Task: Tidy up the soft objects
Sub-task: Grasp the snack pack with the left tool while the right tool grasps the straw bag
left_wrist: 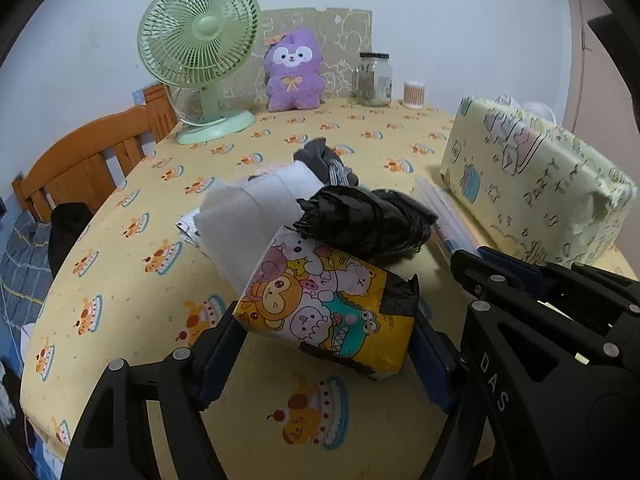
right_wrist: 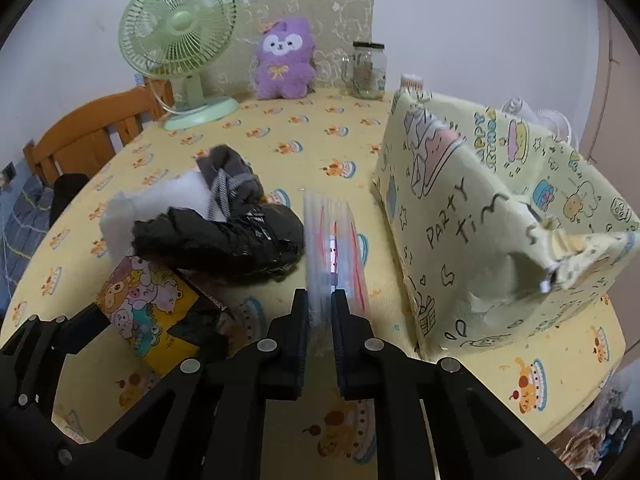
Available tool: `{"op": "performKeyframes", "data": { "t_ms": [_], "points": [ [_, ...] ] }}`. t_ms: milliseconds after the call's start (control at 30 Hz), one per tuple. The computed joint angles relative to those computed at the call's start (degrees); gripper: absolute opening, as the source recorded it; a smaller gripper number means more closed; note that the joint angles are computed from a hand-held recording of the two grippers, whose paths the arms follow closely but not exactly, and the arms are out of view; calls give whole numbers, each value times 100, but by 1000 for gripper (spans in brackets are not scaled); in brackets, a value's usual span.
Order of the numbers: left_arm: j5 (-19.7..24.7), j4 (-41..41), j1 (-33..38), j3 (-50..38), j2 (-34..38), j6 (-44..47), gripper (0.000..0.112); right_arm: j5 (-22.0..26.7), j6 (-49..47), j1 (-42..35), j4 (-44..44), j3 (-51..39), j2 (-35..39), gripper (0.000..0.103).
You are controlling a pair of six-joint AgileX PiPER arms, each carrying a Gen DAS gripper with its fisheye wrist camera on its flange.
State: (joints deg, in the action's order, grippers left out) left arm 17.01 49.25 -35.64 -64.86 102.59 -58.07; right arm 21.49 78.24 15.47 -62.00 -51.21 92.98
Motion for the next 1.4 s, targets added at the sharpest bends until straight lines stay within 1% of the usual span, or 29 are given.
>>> {"op": "performKeyframes", "data": {
  "t_ms": [67,133,233,300,367,467,600,800,1133,1267,1400],
  "points": [
    [-84,-90,31,63,-120,71,79,92,87,79,-28,16,-123,14],
    [-89,-68,36,95,-235,34,79,82,-31,98,112,46,-277,13],
    [-117,-98,24,146,-389,59,79,229,-15,206,57,65,-475,14],
    [-71,-92,-18,144,-507,61,79,291,1,240,35,87,-624,14],
    [-4,103,-86,136,-592,-139,79,363,-7,283,39,110,-778,14],
    [171,250,-173,91,-747,-322,79,408,-259,293,251,60,-976,14],
    [497,267,-291,0,-942,-399,79,412,-735,298,608,-37,-1219,14],
    [813,64,-395,-258,-1075,-260,79,446,-1455,230,1173,-226,-1476,14],
    [1460,254,-717,-799,-1150,-402,79,393,-2965,-88,2278,-613,-1838,14],
    [1598,211,-776,-1012,-1105,-293,79,353,-3350,-232,2618,-734,-1874,14],
    [1624,101,-814,-1201,-1006,-157,79,340,-3765,-409,2975,-837,-1877,14]
  ]
}}
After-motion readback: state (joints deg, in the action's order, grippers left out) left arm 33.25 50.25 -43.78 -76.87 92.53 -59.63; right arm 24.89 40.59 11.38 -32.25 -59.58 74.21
